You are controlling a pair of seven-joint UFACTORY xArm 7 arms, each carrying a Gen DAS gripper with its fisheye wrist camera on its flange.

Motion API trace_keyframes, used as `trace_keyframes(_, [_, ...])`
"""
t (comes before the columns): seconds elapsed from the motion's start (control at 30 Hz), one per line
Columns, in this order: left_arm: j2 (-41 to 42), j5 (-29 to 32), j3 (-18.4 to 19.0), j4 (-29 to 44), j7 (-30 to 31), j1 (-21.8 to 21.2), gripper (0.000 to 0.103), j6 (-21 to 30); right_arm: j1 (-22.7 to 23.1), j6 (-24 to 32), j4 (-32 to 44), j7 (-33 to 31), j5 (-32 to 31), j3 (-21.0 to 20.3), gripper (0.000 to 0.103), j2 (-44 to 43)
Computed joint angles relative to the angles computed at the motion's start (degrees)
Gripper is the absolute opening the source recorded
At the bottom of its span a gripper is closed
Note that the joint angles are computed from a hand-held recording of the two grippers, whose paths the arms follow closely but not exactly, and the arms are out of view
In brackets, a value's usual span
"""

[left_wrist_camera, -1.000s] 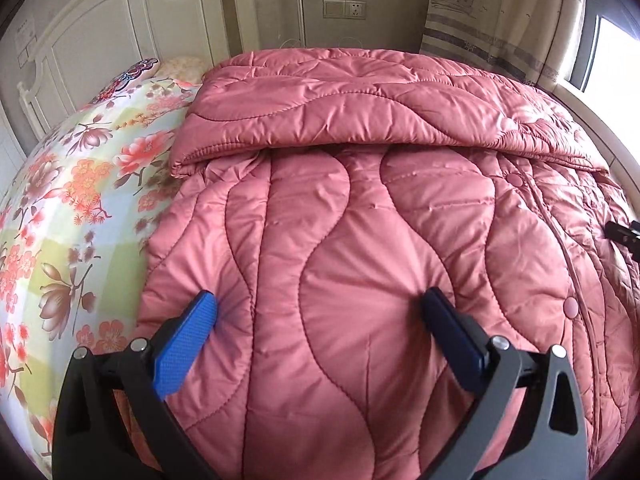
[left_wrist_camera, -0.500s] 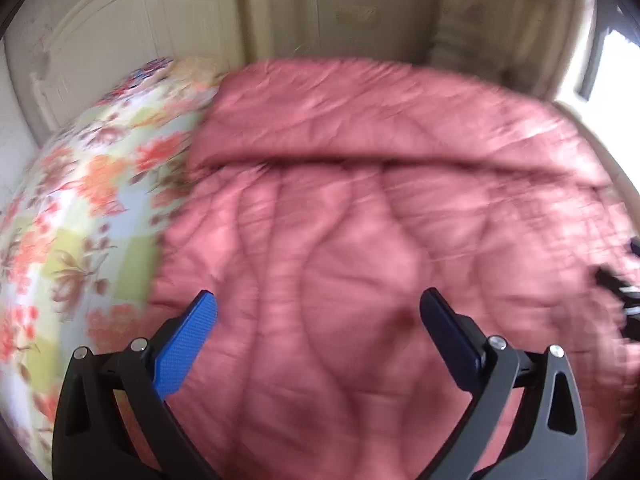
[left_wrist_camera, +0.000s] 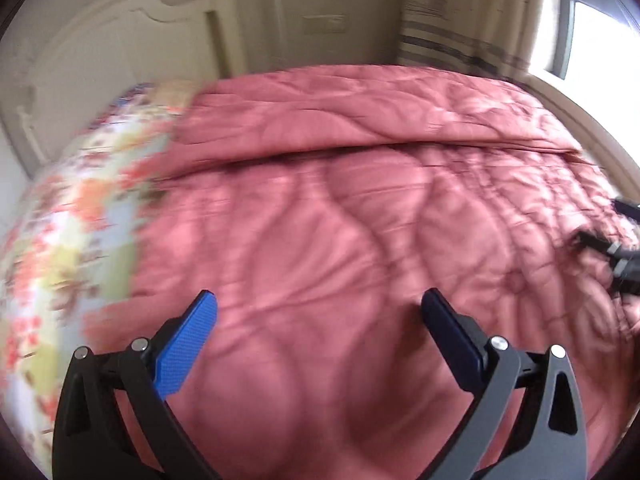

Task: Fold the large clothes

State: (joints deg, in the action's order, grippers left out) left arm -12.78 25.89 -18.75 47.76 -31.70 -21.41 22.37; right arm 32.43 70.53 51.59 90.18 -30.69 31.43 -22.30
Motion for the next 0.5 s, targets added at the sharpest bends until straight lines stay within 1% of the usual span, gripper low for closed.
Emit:
trace_keyframes(0.03, [-1.0, 2.6, -1.3, -0.8, -2.8, 2.3, 0.101, 1.1, -0.2, 3.5, 0.6, 0.6, 0.1, 0.8, 0.098, -0.4])
trace_keyframes(0.07, [-1.7, 2.8, -2.1, -1.2, -3.7, 3.4, 0.101, 2.4, 0.0, 5.5, -0.2, 1.0, 0.8, 0.6, 0.098, -2.0])
trace_keyframes(0.1, [-1.8, 0.5, -0.6, -1.9, -2.5, 2.9, 0.101, 2.5, -0.1, 5.6, -1.5, 0.8, 1.5, -0.4, 0.098, -3.6])
trace_keyframes(0.13, [-1.6, -4.1, 3.2, -2.6, 0.9, 0.0, 0.101, 1.3, 0.0, 5.8, -3.7, 1.5, 3.3, -1.3, 0.098, -5.8])
trace_keyframes(0.17, [-1.3, -7.8, 5.7, -3.1, 2.5, -1.7, 0.101, 0.0, -0.2, 5.9, -5.7, 2.5, 5.9, -1.9, 0.098, -7.4])
trace_keyframes(0.2, [-1.2, -9.1, 5.8, -2.9, 3.3, -1.5, 0.101, 0.1, 0.0, 3.5, -8.4, 3.1, 7.3, -2.9, 0.098, -9.8])
trace_keyframes(0.23, [-0.7, -8.0, 3.6, -2.2, 2.6, 0.6, 0.101, 0.8, 1.3, -1.1, -12.3, 5.2, 8.5, -5.1, 0.099, -13.7])
trace_keyframes(0.27, [-0.6, -6.2, 2.6, -1.9, 1.6, 1.4, 0.101, 1.2, 0.2, -3.3, -14.4, 5.1, 10.1, -4.8, 0.099, -16.5])
trace_keyframes(0.3, [-0.5, -4.3, 1.6, -1.5, 0.2, 2.1, 0.101, 1.6, -0.5, -3.4, -14.9, 5.1, 10.7, -4.4, 0.099, -17.4])
trace_keyframes(0.33, [-0.4, -3.0, 1.0, -1.3, -0.8, 2.4, 0.101, 1.9, -1.3, -3.0, -14.5, 4.3, 11.1, -3.8, 0.099, -17.2])
trace_keyframes(0.37, [-0.9, -2.8, 1.2, -1.6, -0.9, 2.3, 0.101, 2.1, -2.1, -2.6, -14.0, 3.7, 11.4, -3.1, 0.099, -16.9])
trace_keyframes(0.43, [-2.5, -1.9, 0.5, -2.0, -2.5, 2.5, 0.101, 3.4, -3.6, -0.1, -12.3, 3.4, 11.3, -1.0, 0.098, -16.4])
trace_keyframes(0.47, [-4.1, -0.6, -0.3, -2.7, -3.9, 2.7, 0.101, 3.2, -4.4, 2.2, -10.6, 3.8, 11.2, 0.6, 0.098, -15.8])
trace_keyframes(0.5, [-5.4, 0.0, -0.7, -3.5, -4.0, 2.5, 0.101, 2.4, -4.9, 3.6, -8.6, 4.4, 10.8, 2.5, 0.098, -14.7])
